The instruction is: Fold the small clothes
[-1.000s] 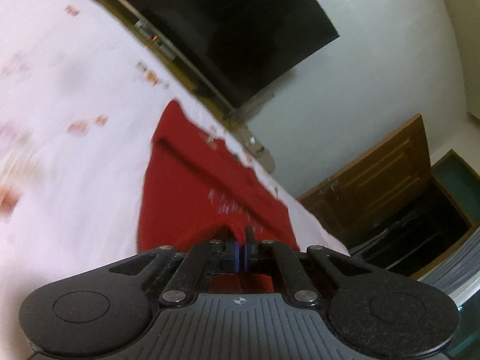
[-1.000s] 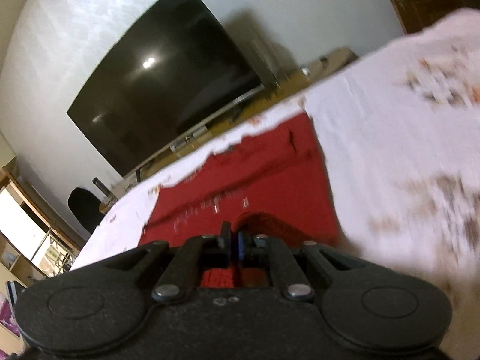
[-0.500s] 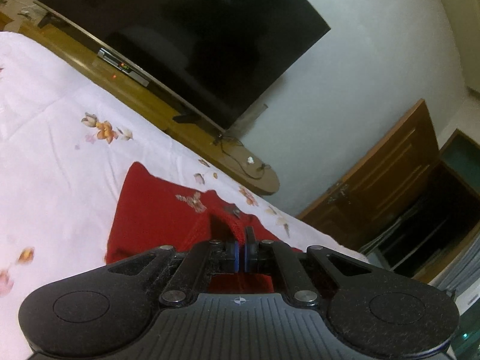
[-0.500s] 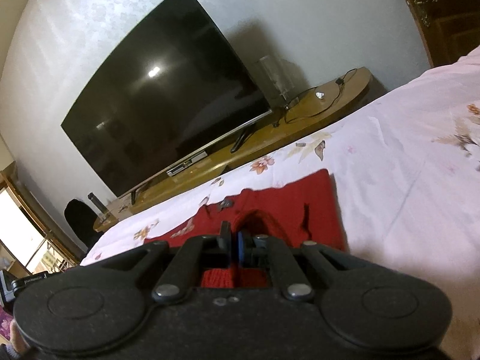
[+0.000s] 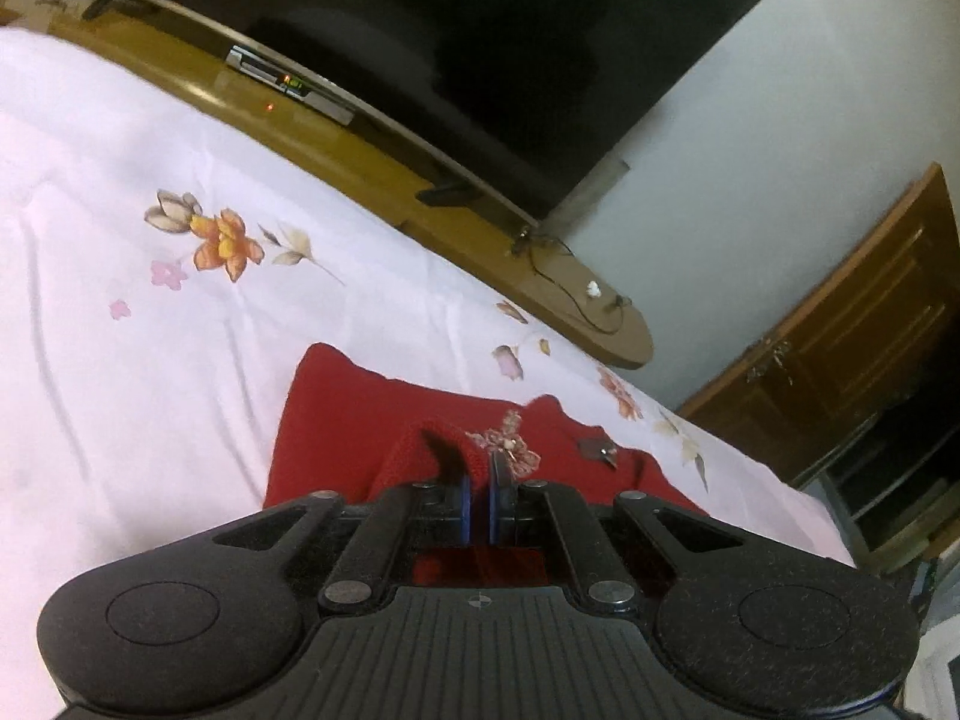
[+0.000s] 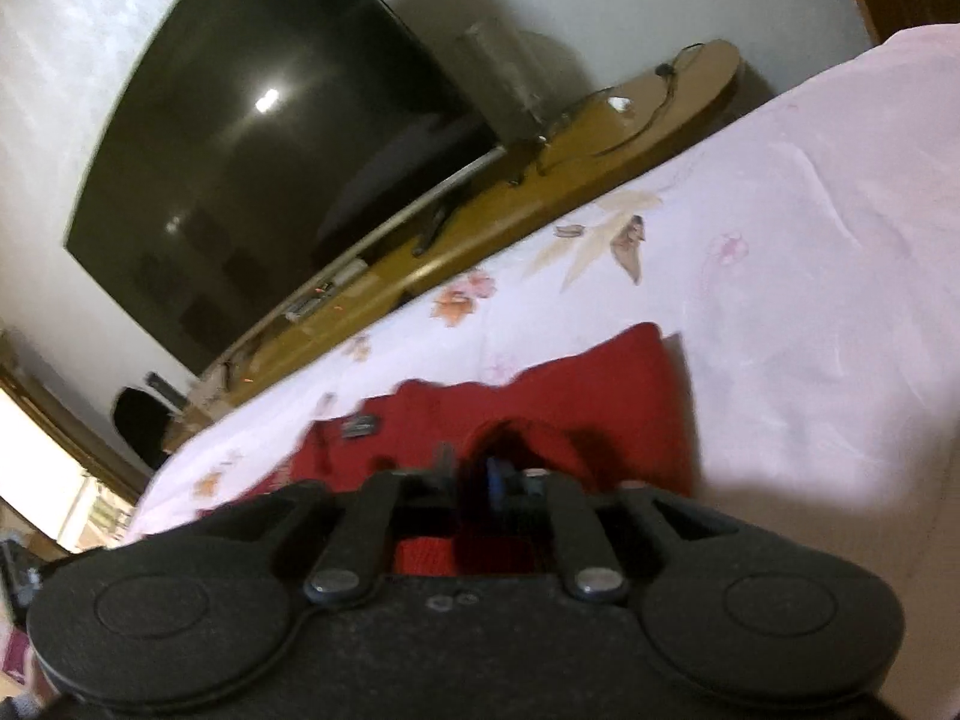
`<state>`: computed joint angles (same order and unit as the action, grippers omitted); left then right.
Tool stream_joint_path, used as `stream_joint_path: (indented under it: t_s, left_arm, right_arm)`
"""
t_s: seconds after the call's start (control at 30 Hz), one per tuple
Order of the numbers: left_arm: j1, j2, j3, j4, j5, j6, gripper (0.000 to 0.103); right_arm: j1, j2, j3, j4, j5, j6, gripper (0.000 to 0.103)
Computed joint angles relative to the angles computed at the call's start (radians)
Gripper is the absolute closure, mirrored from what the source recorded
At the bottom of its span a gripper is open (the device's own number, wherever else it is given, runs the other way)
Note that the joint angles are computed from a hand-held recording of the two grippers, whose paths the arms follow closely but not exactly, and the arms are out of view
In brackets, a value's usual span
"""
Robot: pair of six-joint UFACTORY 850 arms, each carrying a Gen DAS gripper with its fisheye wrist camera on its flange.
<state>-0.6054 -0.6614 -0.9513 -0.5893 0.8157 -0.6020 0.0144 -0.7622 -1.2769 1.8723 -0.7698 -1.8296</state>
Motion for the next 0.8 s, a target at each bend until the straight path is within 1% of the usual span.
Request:
stream_joint_path:
  t_s: [0.03, 0.07, 0.1, 0.13, 0.17, 0.2, 0.27, 0.3, 0.37, 0.43, 0.47, 0.5, 0.6, 0.67, 0.7, 0.73, 0.8]
  left_arm:
    - [0.0, -0.011, -0.006, 0.003, 0.017, -0.008, 0.091]
    - [-0.004, -0.021, -0.012, -0.003, 0.03, -0.002, 0.079]
    - [-0.009, -0.028, -0.017, -0.02, 0.041, 0.01, 0.035]
    - [-0.021, -0.036, -0.025, -0.078, 0.061, 0.051, 0.004]
    - [-0.035, -0.044, -0.028, -0.131, 0.1, 0.092, 0.003]
    - [-0.036, -0.046, -0.029, -0.141, 0.111, 0.099, 0.003]
    - [-0.021, -0.049, -0.038, -0.133, 0.071, 0.092, 0.003]
    - [-0.018, -0.049, -0.044, -0.141, 0.054, 0.113, 0.004]
    - [-0.011, -0.044, -0.056, -0.152, 0.016, 0.181, 0.011]
    - [-0.006, -0.041, -0.082, -0.195, -0.044, 0.304, 0.028]
    - [-0.005, -0.04, -0.094, -0.211, -0.064, 0.362, 0.032]
    - [-0.005, -0.04, -0.107, -0.232, -0.08, 0.423, 0.038]
    - [0.001, -0.048, -0.158, -0.306, -0.152, 0.606, 0.039]
    - [0.009, -0.053, -0.184, -0.325, -0.205, 0.673, 0.039]
    - [0.011, -0.056, -0.195, -0.329, -0.228, 0.697, 0.039]
    - [0.014, -0.062, -0.208, -0.337, -0.255, 0.724, 0.039]
    - [0.015, -0.073, -0.222, -0.357, -0.275, 0.759, 0.04]
  right_arm:
    - [0.003, -0.009, -0.003, 0.034, 0.002, -0.028, 0.056]
    - [0.002, -0.015, -0.003, 0.066, -0.012, -0.052, 0.051]
    - [0.001, -0.022, -0.002, 0.094, -0.033, -0.072, 0.043]
    - [0.0, -0.018, 0.009, 0.131, -0.045, -0.104, 0.036]
    - [0.0, -0.016, 0.016, 0.153, -0.049, -0.123, 0.034]
    - [-0.002, -0.018, 0.015, 0.156, -0.055, -0.123, 0.034]
    - [-0.004, -0.022, 0.008, 0.144, -0.048, -0.115, 0.035]
    - [-0.004, -0.023, 0.005, 0.132, -0.039, -0.115, 0.037]
    - [-0.005, -0.022, -0.003, 0.093, -0.033, -0.113, 0.04]
    - [0.002, -0.017, -0.008, 0.079, -0.007, -0.138, 0.044]
    - [0.006, -0.015, -0.01, 0.076, 0.004, -0.155, 0.045]
    - [0.01, -0.012, -0.011, 0.073, 0.019, -0.174, 0.048]
    - [0.024, -0.001, -0.011, 0.068, 0.046, -0.241, 0.051]
    - [0.03, 0.002, -0.016, 0.056, 0.056, -0.257, 0.051]
    - [0.029, 0.003, -0.016, 0.054, 0.049, -0.257, 0.051]
    - [0.023, 0.001, -0.017, 0.059, 0.024, -0.24, 0.051]
    - [0.005, -0.015, -0.028, 0.072, -0.03, -0.17, 0.05]
